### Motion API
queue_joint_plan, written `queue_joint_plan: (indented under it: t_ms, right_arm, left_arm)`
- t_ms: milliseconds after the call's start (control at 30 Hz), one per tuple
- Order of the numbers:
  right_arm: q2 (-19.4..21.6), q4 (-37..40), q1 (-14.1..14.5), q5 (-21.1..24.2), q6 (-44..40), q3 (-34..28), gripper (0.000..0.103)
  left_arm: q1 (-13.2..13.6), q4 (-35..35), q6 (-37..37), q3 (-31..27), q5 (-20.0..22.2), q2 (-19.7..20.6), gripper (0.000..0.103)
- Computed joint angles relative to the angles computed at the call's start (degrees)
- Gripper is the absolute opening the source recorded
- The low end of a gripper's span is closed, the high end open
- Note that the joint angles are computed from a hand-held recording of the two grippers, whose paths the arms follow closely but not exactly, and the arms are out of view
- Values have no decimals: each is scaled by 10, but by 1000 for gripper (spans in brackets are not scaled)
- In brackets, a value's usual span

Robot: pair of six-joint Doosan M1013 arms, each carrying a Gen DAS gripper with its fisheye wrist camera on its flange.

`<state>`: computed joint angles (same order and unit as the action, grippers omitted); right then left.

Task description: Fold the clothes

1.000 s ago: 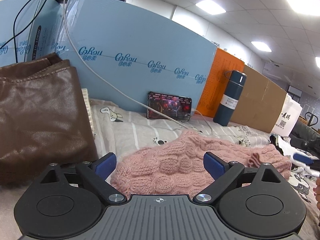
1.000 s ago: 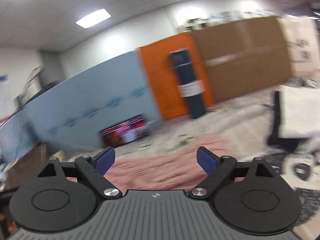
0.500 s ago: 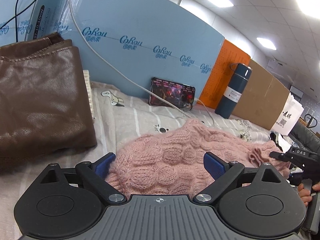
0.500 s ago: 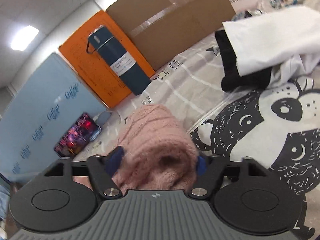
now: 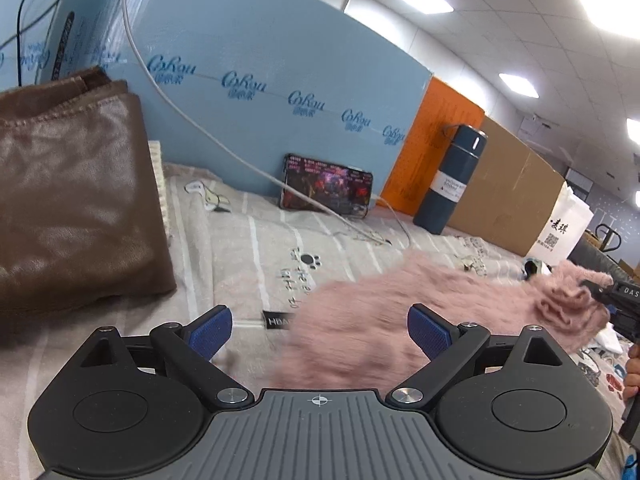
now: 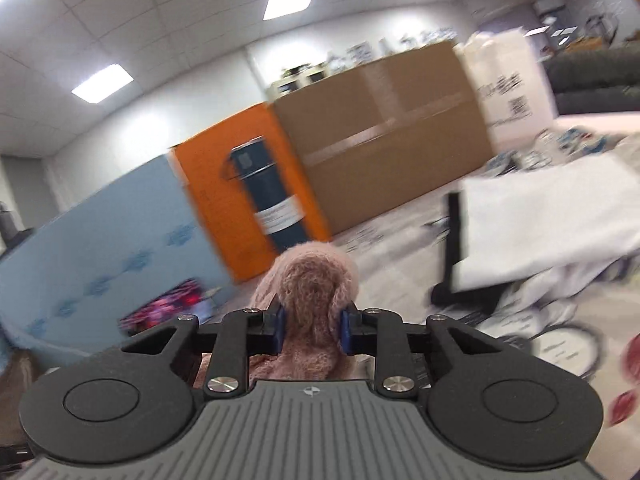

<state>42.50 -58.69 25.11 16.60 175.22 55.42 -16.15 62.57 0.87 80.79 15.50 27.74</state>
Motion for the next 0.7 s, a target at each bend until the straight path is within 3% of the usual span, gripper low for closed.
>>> queue_joint_plan:
  t_ms: [67, 133, 200, 300, 467, 600, 700]
  right_arm:
    - [3, 23, 1, 38, -42, -10, 23]
    - [2, 10, 4, 38, -54, -8, 24]
    - [-1, -61, 11, 26, -22, -2, 24]
    - [-2, -219, 26, 8, 61, 5, 26]
    - [22, -404, 66, 45, 52, -20, 29]
    - [33, -484, 83, 0, 62, -29, 29]
    - [30, -586, 87, -74, 159, -22, 29]
  left_arm:
    - [-4, -45, 51, -13, 38, 5, 97]
    - [-9, -104, 121, -32, 86, 14, 97]
    - [-11, -131, 157, -42, 109, 19, 97]
    - [-9, -109, 129, -33, 96, 15, 97]
    - [-6, 29, -30, -2, 49, 0, 97]
    - [-2, 170, -195, 18, 24, -11, 97]
    - [-1, 257, -301, 28, 21, -16, 97]
